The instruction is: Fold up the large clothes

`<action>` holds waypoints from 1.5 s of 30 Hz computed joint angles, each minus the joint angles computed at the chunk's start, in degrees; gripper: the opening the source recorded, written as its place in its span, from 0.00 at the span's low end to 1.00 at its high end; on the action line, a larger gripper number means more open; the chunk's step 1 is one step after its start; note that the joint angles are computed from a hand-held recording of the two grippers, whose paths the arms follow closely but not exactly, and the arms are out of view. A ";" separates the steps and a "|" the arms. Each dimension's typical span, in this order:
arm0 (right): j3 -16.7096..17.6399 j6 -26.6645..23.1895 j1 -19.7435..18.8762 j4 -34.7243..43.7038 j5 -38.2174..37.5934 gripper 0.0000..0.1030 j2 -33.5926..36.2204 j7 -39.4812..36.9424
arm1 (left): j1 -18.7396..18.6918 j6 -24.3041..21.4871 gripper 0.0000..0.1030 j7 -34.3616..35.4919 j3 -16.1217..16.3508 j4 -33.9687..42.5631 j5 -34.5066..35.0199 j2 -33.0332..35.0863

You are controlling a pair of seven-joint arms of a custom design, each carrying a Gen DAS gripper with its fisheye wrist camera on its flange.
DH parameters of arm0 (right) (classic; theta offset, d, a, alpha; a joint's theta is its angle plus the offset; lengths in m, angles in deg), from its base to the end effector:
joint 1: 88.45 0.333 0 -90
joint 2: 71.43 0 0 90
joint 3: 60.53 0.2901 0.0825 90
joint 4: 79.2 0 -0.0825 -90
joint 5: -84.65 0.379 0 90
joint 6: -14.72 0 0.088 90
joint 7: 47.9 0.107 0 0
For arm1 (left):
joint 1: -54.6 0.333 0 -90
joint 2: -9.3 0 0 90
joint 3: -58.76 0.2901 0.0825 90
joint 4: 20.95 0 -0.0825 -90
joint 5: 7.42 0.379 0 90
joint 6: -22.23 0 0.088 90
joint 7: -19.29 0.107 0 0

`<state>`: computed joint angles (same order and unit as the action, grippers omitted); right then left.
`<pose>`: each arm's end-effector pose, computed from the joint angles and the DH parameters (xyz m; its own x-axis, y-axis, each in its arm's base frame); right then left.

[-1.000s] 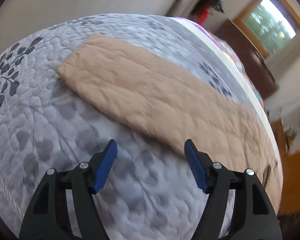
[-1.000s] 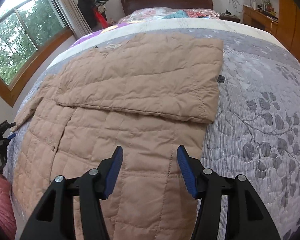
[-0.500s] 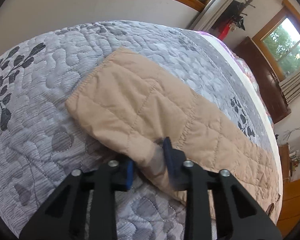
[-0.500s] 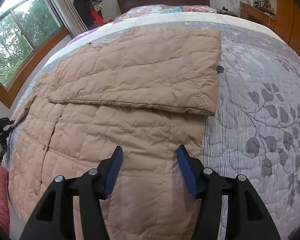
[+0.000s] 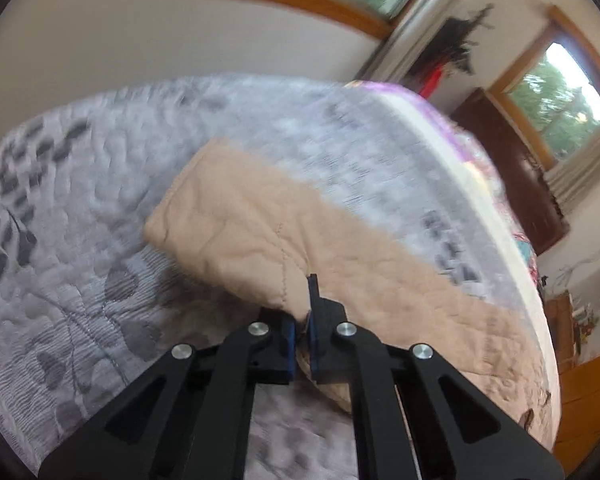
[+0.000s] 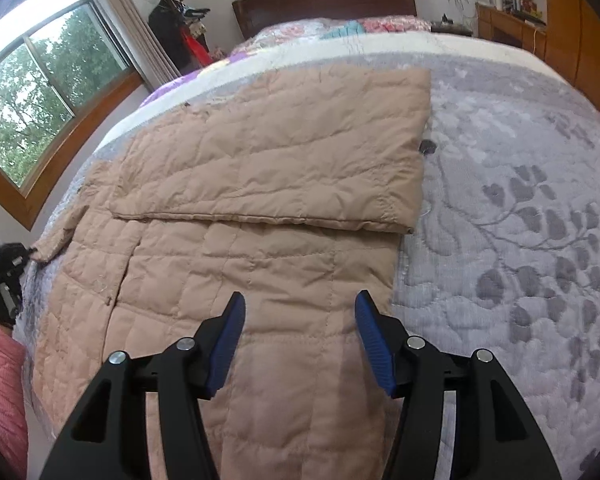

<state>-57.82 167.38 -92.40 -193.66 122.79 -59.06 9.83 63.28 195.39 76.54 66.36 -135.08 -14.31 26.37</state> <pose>0.6171 -0.0324 0.3746 0.0852 -0.9574 -0.2761 -0.8611 0.0686 -0.5037 0.6134 0.1828 0.3793 0.6634 -0.6288 0.4056 -0.3857 -0.7519 -0.5347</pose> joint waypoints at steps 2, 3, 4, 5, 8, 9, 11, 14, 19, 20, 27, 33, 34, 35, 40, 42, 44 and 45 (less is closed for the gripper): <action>-0.36 0.42 0.33 -1.25 -1.25 0.56 -1.16 1.00 | -4.00 2.05 0.03 -2.58 3.13 -1.62 4.54 -2.19; -0.37 0.51 0.37 -1.86 -1.21 0.56 -1.73 0.82 | -6.89 3.01 0.03 -4.64 5.35 -2.24 7.96 -3.36; -0.35 0.44 0.36 -2.67 -0.77 0.56 -2.49 0.39 | -9.90 3.65 0.03 -7.15 7.79 -2.55 11.85 -4.20; -0.36 0.23 0.39 -3.34 -0.08 0.56 -3.16 -0.19 | -12.81 4.31 0.02 -9.41 9.74 -2.70 16.18 -5.12; -0.51 -0.61 0.80 -5.17 2.67 0.56 -5.05 -2.97 | -15.23 5.23 0.02 -10.83 8.73 -2.00 22.35 -6.15; -0.70 -0.48 1.28 -5.68 3.00 0.56 -5.51 -3.32 | -15.69 5.12 0.02 -11.17 8.19 -1.59 23.83 -6.24; -1.06 -0.17 2.11 -6.85 3.85 0.56 -6.57 -4.62 | -17.53 4.75 0.02 -13.13 7.93 -0.54 28.01 -6.17; -1.76 -0.56 2.86 -7.34 5.86 0.56 -7.16 -6.39 | -17.64 3.82 0.02 -11.20 3.58 1.86 29.42 -5.08; -2.63 -0.80 3.41 -7.19 7.09 0.56 -6.97 -7.13 | -19.66 2.35 0.02 -7.57 -0.58 5.67 28.97 -2.19; -2.68 -0.85 3.39 -7.10 7.43 0.56 -6.84 -7.41 | -20.70 2.10 0.02 -7.40 -0.51 6.47 29.43 -1.53; -2.68 -1.28 3.07 -6.56 8.20 0.56 -5.79 -7.50 | -23.71 -1.65 0.02 -1.40 -3.95 14.57 26.42 5.37; -2.46 -1.31 2.69 -6.20 8.93 0.56 -5.30 -8.18 | -27.93 -5.81 0.03 1.24 -2.92 22.59 25.05 12.66; -2.47 -1.40 2.62 -6.07 8.85 0.56 -5.11 -8.03 | -28.29 -6.43 0.03 1.42 -2.77 23.38 24.90 13.39; -2.47 -1.49 2.55 -5.91 8.71 0.56 -4.89 -7.81 | -28.34 -7.42 0.03 1.94 -3.02 24.74 24.50 14.62; -2.19 -1.76 2.12 -5.26 8.08 0.56 -3.99 -7.08 | -27.54 -11.64 0.05 5.93 -5.48 29.66 21.99 18.69; -2.04 -1.77 1.97 -5.11 7.91 0.56 -3.83 -7.00 | -26.44 -12.50 0.14 8.96 -7.39 29.54 20.27 18.66; -1.93 -1.82 1.86 -5.01 7.77 0.56 -3.74 -6.82 | -24.54 -11.03 0.27 14.04 -10.45 27.59 17.99 17.74; -1.93 -1.88 1.86 -4.94 7.44 0.56 -3.67 -6.46 | -23.91 -10.12 0.36 16.43 -11.57 26.60 16.90 17.16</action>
